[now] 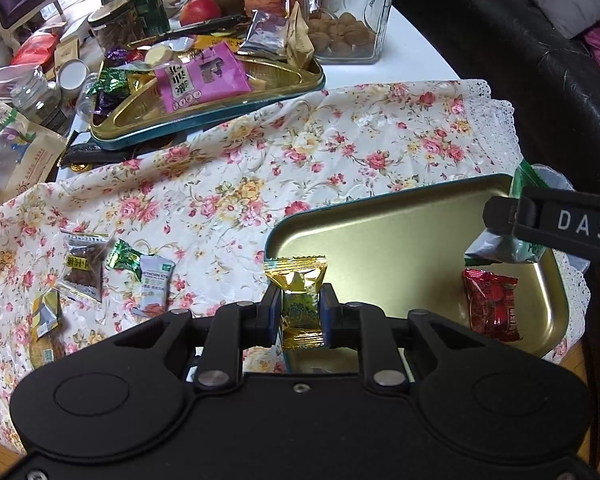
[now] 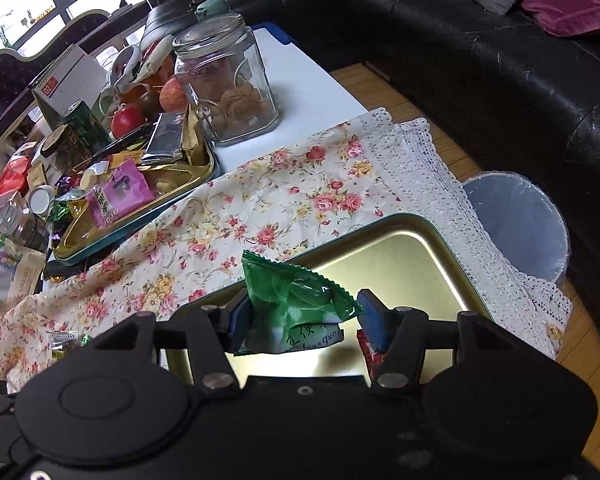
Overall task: Organize snacks
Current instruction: 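Carry the gold candy and green packet over the gold tray with both tools, then open the left tool over the tray while the right tool releases the green packet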
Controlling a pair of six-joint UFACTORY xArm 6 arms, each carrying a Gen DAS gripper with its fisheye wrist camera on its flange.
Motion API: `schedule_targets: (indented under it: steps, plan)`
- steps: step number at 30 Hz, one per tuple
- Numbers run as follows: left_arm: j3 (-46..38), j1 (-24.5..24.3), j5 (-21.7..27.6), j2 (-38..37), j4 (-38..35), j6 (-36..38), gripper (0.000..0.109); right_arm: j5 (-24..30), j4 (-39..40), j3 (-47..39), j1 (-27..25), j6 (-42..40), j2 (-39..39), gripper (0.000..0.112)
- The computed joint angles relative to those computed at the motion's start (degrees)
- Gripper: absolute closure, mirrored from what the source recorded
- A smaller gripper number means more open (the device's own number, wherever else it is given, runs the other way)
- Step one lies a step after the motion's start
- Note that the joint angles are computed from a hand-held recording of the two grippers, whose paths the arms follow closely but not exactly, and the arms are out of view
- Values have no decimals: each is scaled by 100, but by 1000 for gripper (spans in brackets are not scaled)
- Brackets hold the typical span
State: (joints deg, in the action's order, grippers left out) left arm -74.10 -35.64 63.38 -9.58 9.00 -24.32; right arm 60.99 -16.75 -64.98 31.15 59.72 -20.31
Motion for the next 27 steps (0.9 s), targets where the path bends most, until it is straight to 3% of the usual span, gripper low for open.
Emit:
schedule_targets:
  steps: [14, 18, 27]
  plan:
    - [-292, -55, 87, 369, -61, -133, 82, 85, -73, 20, -59, 109, -15, 53]
    - [-262, -85, -45, 335, -25, -116, 74, 97, -118, 18, -86, 202, -26, 53]
    - [-289, -48, 37, 345, -126, -66, 73, 207, -232, -77, -41, 308, 64, 51]
